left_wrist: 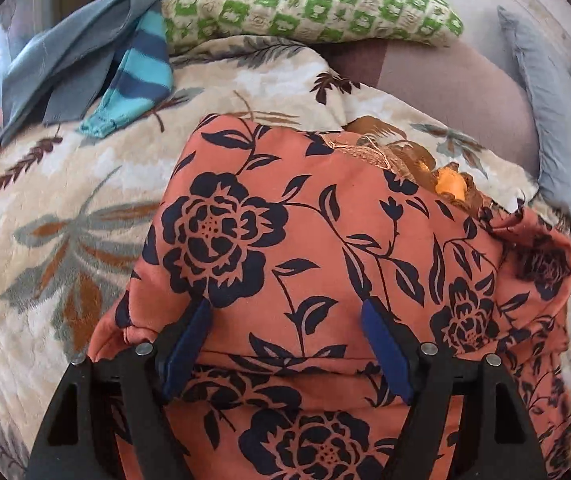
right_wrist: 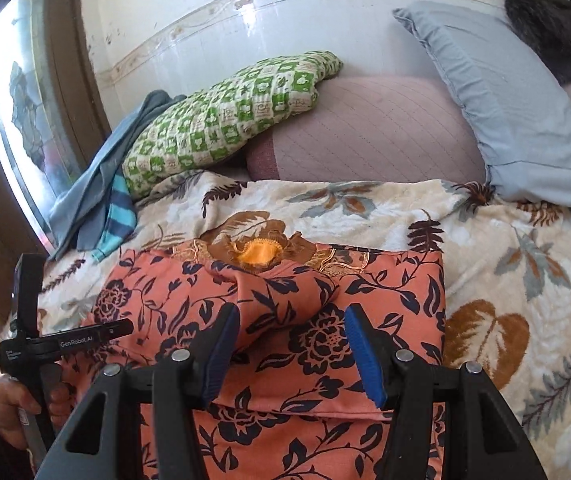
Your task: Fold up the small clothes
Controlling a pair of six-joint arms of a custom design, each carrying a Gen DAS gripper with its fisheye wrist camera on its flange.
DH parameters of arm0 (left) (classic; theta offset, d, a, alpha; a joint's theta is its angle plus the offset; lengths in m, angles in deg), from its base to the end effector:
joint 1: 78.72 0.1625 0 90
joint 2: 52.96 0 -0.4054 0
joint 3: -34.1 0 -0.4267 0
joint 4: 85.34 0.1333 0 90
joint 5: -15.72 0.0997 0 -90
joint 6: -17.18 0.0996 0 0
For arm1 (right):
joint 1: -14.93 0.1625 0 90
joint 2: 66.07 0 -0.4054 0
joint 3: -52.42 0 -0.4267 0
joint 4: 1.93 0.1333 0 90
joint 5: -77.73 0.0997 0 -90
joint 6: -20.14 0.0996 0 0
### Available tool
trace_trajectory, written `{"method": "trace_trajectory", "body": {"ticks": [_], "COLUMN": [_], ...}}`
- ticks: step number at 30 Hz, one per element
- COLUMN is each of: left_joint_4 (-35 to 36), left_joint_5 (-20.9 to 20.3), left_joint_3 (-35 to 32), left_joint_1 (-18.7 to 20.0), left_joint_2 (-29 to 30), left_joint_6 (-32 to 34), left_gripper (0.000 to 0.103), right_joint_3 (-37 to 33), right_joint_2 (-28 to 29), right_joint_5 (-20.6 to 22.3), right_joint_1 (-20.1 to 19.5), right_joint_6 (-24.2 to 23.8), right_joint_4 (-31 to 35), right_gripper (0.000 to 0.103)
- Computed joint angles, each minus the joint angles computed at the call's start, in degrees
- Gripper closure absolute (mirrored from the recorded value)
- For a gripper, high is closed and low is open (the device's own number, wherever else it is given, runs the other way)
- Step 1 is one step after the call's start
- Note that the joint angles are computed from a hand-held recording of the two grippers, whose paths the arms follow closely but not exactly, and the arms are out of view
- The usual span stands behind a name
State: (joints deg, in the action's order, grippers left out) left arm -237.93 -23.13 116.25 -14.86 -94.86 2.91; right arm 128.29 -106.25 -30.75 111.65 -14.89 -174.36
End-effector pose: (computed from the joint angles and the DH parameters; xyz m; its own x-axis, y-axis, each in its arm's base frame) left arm -0.1382 -0.7602 0.1376 -0.7726 -0.1944 -0.6044 0.2240 0.8073 -0.5459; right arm 0.1939 -0.7761 0.1830 -0.7474 -0.2938 0.5959 -0.6218 0.6252 -0.4716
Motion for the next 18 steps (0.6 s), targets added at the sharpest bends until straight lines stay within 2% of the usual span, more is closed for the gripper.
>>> {"method": "trace_trajectory", "body": {"ticks": [3,5,8,11,12,13,14,15,17,18], "left_joint_4": [0.2,-0.8,-2.0,-2.0,-1.9,-1.9,-1.9,-1.9,-1.6,-1.4], "left_joint_5": [-1.1,-2.9,-5.3,-5.7,-5.9,-6.3,-6.7,-7.1,-7.2,-7.1], "left_joint_3": [-0.1,0.3,1.2,1.1,1.1,1.1,1.1,1.1,0.9,1.0], "left_joint_1": [0.4,0.8,1.3,1.3,1.3,1.4,1.5,1.6,1.7,1.6], "left_joint_2": [-0.2,-0.7,-1.7,-1.6,-1.7,-1.8,-1.9,-2.0,-2.0,-2.0], "left_joint_6": [1.1,1.2,1.9,2.5,2.7,2.7,2.2,1.7,1.0,0.9], "left_gripper": [0.025,0.025,0.025,0.025,0.025,0.025,0.025,0.025,0.025,0.025], "right_joint_3": [-0.7,-3.4,-12.5,-23.9,-27.6,-30.5,-32.1,-31.7,-26.0,-22.8], "right_joint_2": [2.6,4.9,12.0,19.8,21.9,22.8,22.7,21.4,15.9,13.0], "right_joint_5": [-3.9,-6.0,-13.7,-20.5,-22.5,-24.4,-25.9,-25.6,-23.7,-23.4], "right_joint_1": [1.7,2.7,4.4,4.9,4.9,4.8,4.5,3.7,1.7,0.8], "right_joint_6": [-7.2,-9.4,-14.9,-19.1,-17.5,-13.5,-7.5,-1.5,10.5,16.5], "right_joint_4": [-4.5,-3.2,-0.6,2.8,4.6,8.0,11.8,13.4,14.3,14.9], "right_gripper": [0.032,0.03,0.028,0.029,0.037,0.063,0.071,0.071,0.069,0.062]}}
